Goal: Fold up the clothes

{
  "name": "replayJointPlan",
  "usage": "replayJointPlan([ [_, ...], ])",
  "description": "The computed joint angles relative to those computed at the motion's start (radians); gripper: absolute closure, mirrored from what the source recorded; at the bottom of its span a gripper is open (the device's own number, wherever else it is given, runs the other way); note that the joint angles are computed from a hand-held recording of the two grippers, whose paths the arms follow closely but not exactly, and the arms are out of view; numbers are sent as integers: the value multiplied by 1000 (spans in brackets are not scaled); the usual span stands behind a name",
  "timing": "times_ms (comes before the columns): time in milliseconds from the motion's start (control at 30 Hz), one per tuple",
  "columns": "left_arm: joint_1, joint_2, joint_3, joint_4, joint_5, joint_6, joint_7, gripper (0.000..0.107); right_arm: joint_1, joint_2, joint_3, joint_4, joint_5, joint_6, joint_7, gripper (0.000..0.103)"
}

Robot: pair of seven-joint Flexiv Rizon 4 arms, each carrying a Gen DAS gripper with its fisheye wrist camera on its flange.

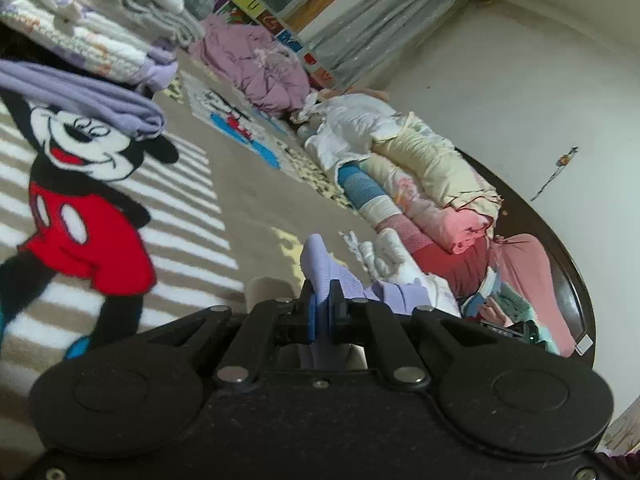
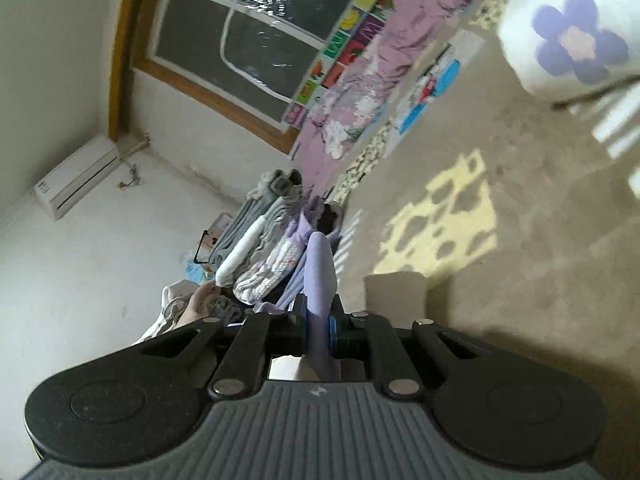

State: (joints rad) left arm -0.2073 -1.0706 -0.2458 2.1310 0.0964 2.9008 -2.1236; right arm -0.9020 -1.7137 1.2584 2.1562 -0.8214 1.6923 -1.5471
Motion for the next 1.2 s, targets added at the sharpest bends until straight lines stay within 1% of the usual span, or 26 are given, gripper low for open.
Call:
replayJointPlan([
  [167, 5, 3, -5, 9, -14, -26, -14, 104, 12, 12, -14, -15, 18, 27, 52, 92],
  [267, 2, 24, -9, 23, -57, -95, -16, 101, 48, 70, -52, -24, 31, 66, 108, 92],
  [300, -1, 31, -10, 27, -73, -120, -19, 95, 56, 87, -65, -26, 30, 79, 126, 92],
  [333, -5, 35, -7, 31, -84, -127, -22, 89, 65, 102, -79, -26, 29, 95, 143, 92],
  [367, -9, 39, -4, 34, -95, -133, -25, 87, 81, 129, -100, -25, 34, 126, 161, 92],
  [400, -13, 43, -2, 38, -107, -139, -28, 80, 99, 158, -122, -23, 43, 159, 178, 92],
  [433, -19, 49, 0, 49, -129, -135, -36, 67, 109, 172, -135, -23, 42, 180, 191, 92],
  [467, -24, 52, 3, 57, -144, -130, -44, 65, 117, 181, -146, -23, 39, 196, 204, 91],
  [500, -28, 53, 8, 62, -148, -115, -52, 65, 131, 208, -165, -18, 46, 226, 216, 87],
  [567, -59, 69, 20, 84, -205, -89, -48, 65, 156, 245, -197, -11, 51, 280, 233, 86],
  [600, -78, 80, 27, 94, -240, -75, -43, 65, 173, 270, -217, -5, 60, 321, 236, 83],
  [633, -106, 90, 38, 103, -285, -54, -28, 65, 193, 296, -237, 2, 73, 366, 237, 81],
  [667, -148, 110, 53, 115, -354, -45, 11, 65, 209, 316, -253, 8, 80, 402, 237, 78],
  [700, -189, 128, 67, 125, -420, -39, 54, 65, 227, 339, -270, 15, 86, 445, 229, 77],
  [733, -228, 143, 83, 124, -463, -41, 114, 65, 246, 367, -289, 22, 86, 481, 212, 77],
  [767, -253, 147, 95, 116, -476, -34, 162, 65, 266, 396, -309, 28, 86, 514, 192, 77],
  [833, -254, 141, 98, 86, -423, -40, 218, 65, 305, 444, -350, 41, 52, 576, 129, 77],
  [867, -253, 139, 92, 74, -418, -66, 247, 65, 321, 464, -370, 46, 27, 593, 104, 77],
  [933, -248, 136, 78, 58, -429, -131, 289, 65, 352, 494, -408, 46, -18, 595, 88, 77],
  [1000, -220, 137, 54, 58, -446, -231, 286, 65, 390, 522, -444, 33, -21, 572, 116, 77],
  [1033, -200, 131, 48, 60, -422, -234, 256, 62, 404, 531, -459, 21, -16, 547, 152, 78],
  [1100, -165, 119, 38, 61, -378, -242, 201, 62, 407, 534, -478, -2, -36, 495, 233, 78],
  [1200, -185, 120, 56, 57, -390, -255, 201, 62, 359, 480, -467, -35, -154, 445, 353, 78],
])
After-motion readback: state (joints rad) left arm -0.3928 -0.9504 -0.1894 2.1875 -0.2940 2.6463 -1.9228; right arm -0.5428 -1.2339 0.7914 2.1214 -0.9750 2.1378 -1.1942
